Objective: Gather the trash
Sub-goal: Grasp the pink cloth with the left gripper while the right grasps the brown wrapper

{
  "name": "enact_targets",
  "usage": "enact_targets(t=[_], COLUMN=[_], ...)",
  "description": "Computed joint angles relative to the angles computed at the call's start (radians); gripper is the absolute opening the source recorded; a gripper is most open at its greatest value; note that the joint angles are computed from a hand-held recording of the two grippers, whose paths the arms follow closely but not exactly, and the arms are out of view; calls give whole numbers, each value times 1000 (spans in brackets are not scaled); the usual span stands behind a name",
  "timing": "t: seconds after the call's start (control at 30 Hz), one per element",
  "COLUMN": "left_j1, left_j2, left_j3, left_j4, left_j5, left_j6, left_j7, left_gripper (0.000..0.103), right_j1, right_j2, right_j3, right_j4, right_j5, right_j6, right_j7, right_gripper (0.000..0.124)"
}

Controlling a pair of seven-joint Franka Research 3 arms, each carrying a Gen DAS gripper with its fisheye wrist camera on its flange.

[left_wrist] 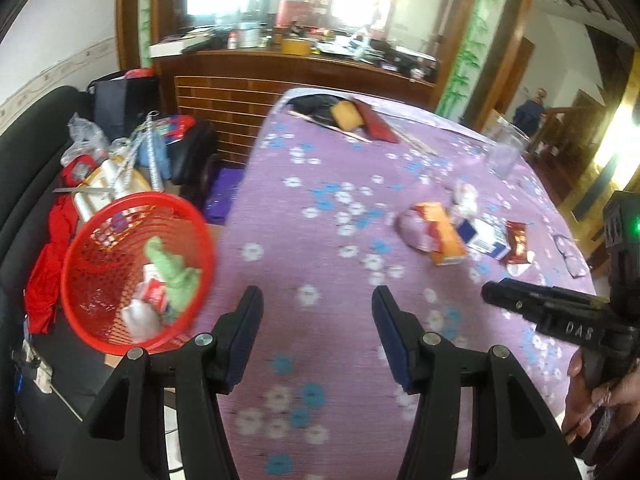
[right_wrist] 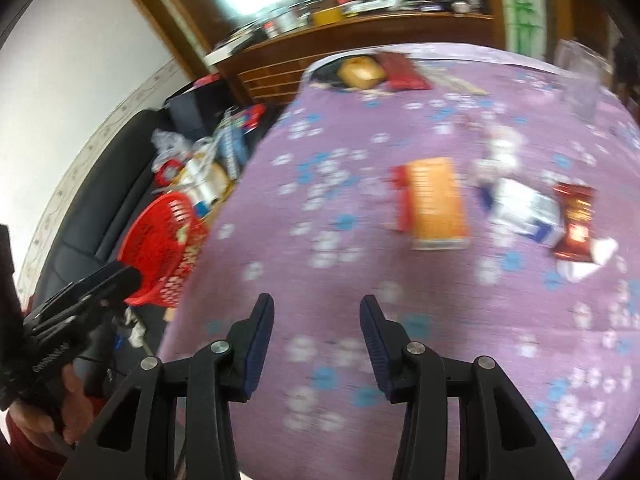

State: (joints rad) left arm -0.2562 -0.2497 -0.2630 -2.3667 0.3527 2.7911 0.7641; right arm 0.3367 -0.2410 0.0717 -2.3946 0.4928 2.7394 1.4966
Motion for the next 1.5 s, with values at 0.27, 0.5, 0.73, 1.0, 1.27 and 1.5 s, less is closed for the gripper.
enact_targets(t=[0.27, 0.5, 0.73, 1.0, 1.27, 1.5], left_j1=[-47, -70, -103, -117, -127, -132], left_j2=[65, 105, 116, 200, 433, 670], left_j3=[-42, -55, -55, -56, -19, 9], left_j4=[79, 149, 185, 275, 505, 755], left_j5=[13, 52, 35, 69, 35, -29], left_j6=[-51, -107, -159, -209, -204, -292], left_j7=[-38, -79, -83, -90, -45, 4], left_gripper=[55, 55, 57, 62, 62, 60], right_j1=[-126, -202, -212, -221, -207, -206], right_j2=[-85, -16, 145, 218, 70, -103], right_j3=[-58, -82, -106, -93, -121, -149], right_j4=[-98, -49, 73, 118, 5, -120], right_j5=[-71, -140, -92, -29, 137, 161], right_j6=[16, 54, 58, 46, 40, -13], right_j7=[35, 12, -75, -160, -319, -343], right_gripper=[52, 60, 61, 31, 26, 26])
